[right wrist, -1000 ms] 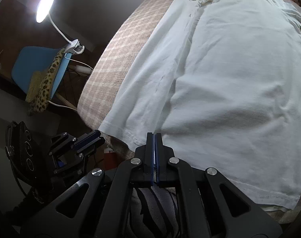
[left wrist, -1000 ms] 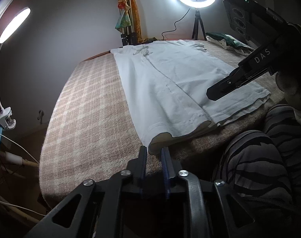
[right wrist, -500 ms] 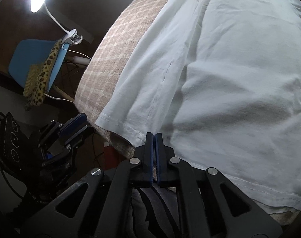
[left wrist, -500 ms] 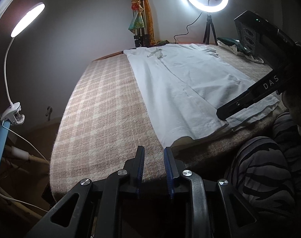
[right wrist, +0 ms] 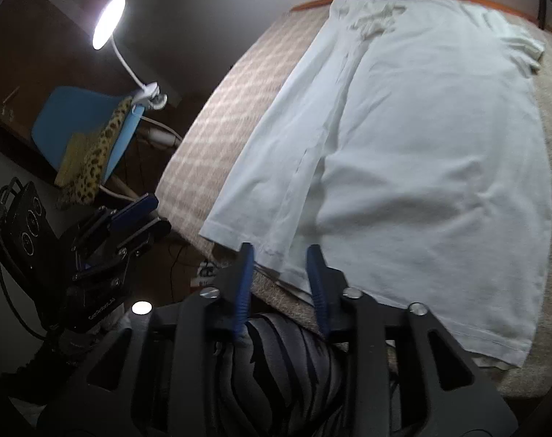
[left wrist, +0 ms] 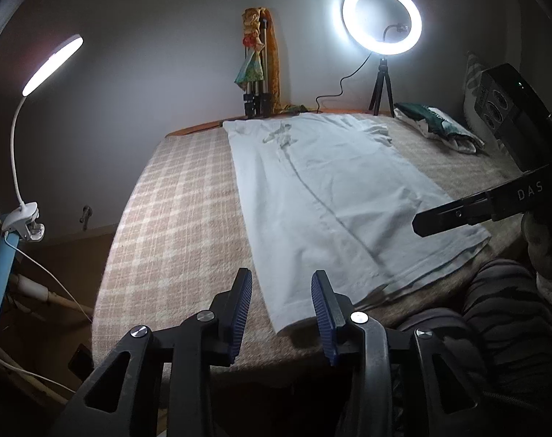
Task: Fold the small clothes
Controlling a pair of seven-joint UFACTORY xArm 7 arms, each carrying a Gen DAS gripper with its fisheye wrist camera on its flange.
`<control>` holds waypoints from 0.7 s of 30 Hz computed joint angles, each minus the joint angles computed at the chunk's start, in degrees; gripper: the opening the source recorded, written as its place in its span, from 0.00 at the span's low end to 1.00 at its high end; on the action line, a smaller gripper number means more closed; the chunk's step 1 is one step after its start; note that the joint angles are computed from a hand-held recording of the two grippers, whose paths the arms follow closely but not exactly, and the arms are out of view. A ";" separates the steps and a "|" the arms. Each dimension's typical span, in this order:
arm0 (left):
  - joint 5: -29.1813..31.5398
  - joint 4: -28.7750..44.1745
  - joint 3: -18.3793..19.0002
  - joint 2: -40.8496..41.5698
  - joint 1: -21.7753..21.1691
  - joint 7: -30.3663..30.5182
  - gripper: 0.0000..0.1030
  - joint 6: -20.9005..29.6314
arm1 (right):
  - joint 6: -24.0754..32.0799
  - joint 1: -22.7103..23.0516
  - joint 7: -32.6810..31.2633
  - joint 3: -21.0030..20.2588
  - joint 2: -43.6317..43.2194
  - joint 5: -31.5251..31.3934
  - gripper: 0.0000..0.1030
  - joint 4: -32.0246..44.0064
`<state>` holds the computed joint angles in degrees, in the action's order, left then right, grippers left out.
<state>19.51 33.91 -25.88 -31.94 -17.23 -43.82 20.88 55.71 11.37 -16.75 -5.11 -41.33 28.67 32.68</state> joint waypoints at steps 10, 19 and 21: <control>4.76 14.88 -5.13 8.84 2.44 -4.03 0.53 0.39 | -1.74 -6.20 -1.99 -5.80 -3.11 -5.20 0.57 7.24; 23.72 28.56 -11.19 27.56 1.98 -15.42 0.52 2.54 | -1.36 -11.99 -8.10 -13.31 4.31 -4.98 0.57 14.02; 26.42 31.44 -11.20 32.34 -0.09 -16.50 0.51 3.07 | -1.37 -13.16 -10.03 -14.53 6.92 -4.31 0.57 15.69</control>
<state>45.93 65.35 -37.09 0.40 -17.32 -60.32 23.95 54.33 -1.79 -26.78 -19.65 -34.40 24.36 48.37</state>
